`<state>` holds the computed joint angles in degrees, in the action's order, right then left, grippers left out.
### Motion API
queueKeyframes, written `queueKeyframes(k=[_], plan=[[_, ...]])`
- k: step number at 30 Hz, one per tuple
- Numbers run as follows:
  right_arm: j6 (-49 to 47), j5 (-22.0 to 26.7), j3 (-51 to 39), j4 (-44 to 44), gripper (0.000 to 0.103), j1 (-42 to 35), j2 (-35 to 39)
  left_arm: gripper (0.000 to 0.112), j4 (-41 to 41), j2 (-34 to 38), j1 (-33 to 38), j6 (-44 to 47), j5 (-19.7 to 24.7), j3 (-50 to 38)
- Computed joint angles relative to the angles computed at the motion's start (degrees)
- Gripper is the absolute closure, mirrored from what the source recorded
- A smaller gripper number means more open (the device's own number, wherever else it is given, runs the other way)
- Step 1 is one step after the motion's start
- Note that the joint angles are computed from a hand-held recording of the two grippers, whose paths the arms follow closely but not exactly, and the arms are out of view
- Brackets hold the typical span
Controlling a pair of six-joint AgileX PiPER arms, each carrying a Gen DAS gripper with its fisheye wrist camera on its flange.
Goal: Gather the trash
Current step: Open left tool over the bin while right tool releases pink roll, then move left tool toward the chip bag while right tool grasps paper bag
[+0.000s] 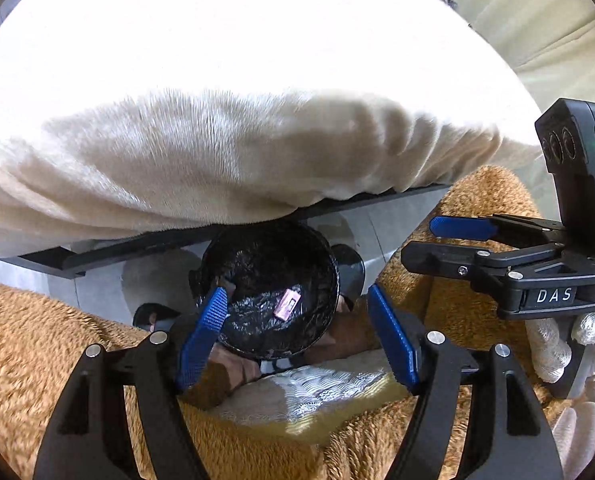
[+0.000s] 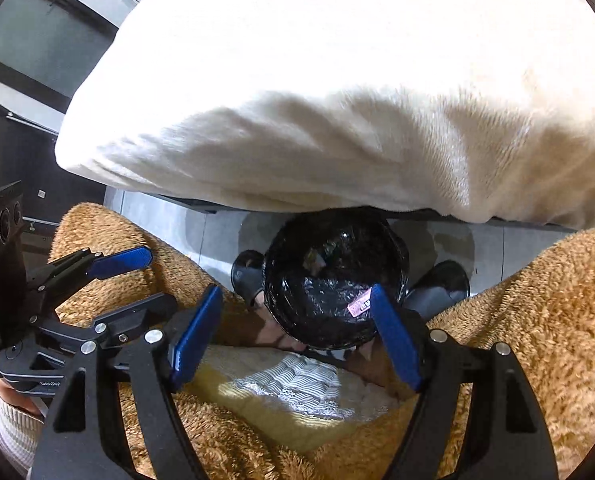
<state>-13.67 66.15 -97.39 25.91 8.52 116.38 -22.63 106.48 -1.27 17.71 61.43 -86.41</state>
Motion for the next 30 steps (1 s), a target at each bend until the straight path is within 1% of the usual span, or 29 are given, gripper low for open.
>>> queueKeyframes(k=[8,17,22,26,28,30], plan=[[-2.57,-2.68,2.98,1.55,0.027,-1.14,-7.82,0.041,1.55,-6.51,-1.42,-1.14,-1.93,0.55],[-3.49,-4.07,0.59,2.00,0.027,-2.71,-13.48,0.041,3.18,-12.10,-2.02,-2.45,-2.59,-1.89],[-3.46,-3.88,-2.34,1.86,0.027,-2.99,-14.49,0.041,3.72,-12.79,-1.66,-3.04,-1.93,-4.80],[-2.65,-2.81,-7.47,0.77,0.027,-3.15,-12.76,0.041,4.11,-11.17,-1.73,-3.35,-1.22,-8.38],[-2.07,-2.48,-10.43,0.13,0.022,-3.49,-11.33,0.041,3.78,-10.14,-1.41,-2.98,-0.57,-10.39],[-1.31,-2.37,-13.58,-0.47,0.021,-3.74,-9.49,0.041,3.65,-8.76,-1.13,-2.69,-0.09,-12.37]])
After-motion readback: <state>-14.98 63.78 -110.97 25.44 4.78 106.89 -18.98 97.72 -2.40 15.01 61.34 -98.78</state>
